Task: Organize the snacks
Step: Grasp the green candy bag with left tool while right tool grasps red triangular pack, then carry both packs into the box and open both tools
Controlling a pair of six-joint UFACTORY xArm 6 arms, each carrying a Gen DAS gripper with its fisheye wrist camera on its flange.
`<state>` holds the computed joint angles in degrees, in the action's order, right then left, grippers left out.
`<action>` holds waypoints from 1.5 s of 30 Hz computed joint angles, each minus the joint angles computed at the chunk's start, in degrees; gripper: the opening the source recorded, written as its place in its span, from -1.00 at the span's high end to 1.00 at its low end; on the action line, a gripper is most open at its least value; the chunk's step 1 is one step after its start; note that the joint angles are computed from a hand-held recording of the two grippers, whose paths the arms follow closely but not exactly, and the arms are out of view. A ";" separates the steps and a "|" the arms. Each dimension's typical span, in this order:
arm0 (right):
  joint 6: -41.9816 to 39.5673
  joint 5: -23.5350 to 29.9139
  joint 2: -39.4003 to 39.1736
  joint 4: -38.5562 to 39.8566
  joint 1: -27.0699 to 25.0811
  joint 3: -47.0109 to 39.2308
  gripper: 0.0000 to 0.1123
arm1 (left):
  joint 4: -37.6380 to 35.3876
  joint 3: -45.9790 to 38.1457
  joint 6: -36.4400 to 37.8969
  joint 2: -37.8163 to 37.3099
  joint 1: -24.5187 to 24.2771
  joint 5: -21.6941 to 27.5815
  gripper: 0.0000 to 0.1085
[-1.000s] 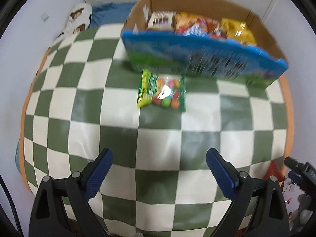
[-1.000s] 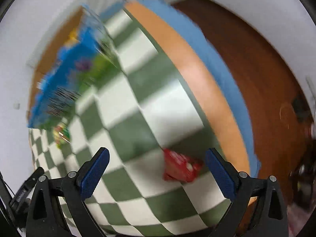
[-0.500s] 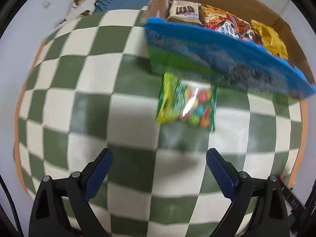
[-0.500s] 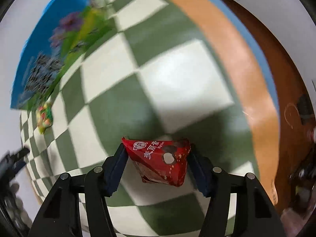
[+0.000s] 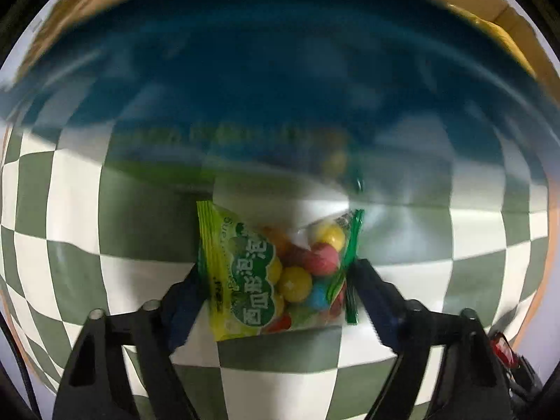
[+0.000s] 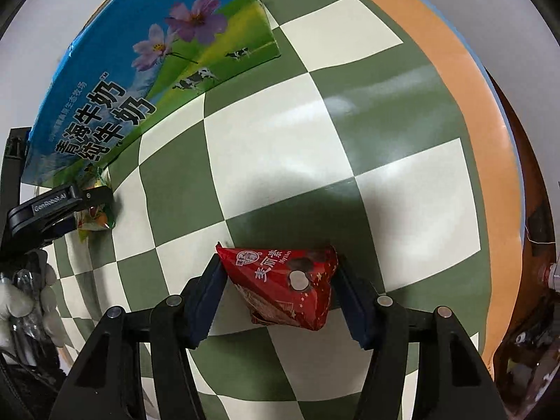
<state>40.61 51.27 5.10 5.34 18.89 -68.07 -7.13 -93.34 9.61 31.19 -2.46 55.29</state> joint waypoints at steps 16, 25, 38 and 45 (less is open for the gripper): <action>-10.47 3.24 -2.47 10.69 3.53 2.92 -0.11 | -6.05 33.35 8.56 -24.47 4.17 1.56 -0.29; -8.38 1.37 -2.80 10.23 6.73 6.00 -0.13 | -5.48 31.24 6.06 -19.66 3.60 1.72 -0.52; -5.83 0.02 -2.41 5.77 8.12 6.41 -0.03 | -4.78 39.12 5.48 -27.94 1.07 -2.35 0.04; -6.12 -1.57 -5.48 6.01 7.70 8.87 0.03 | -5.77 40.48 7.45 -31.32 1.73 -1.71 0.12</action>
<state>34.49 49.69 -0.38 11.35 26.59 -59.20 -12.90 -52.86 17.06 -0.13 -0.73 53.58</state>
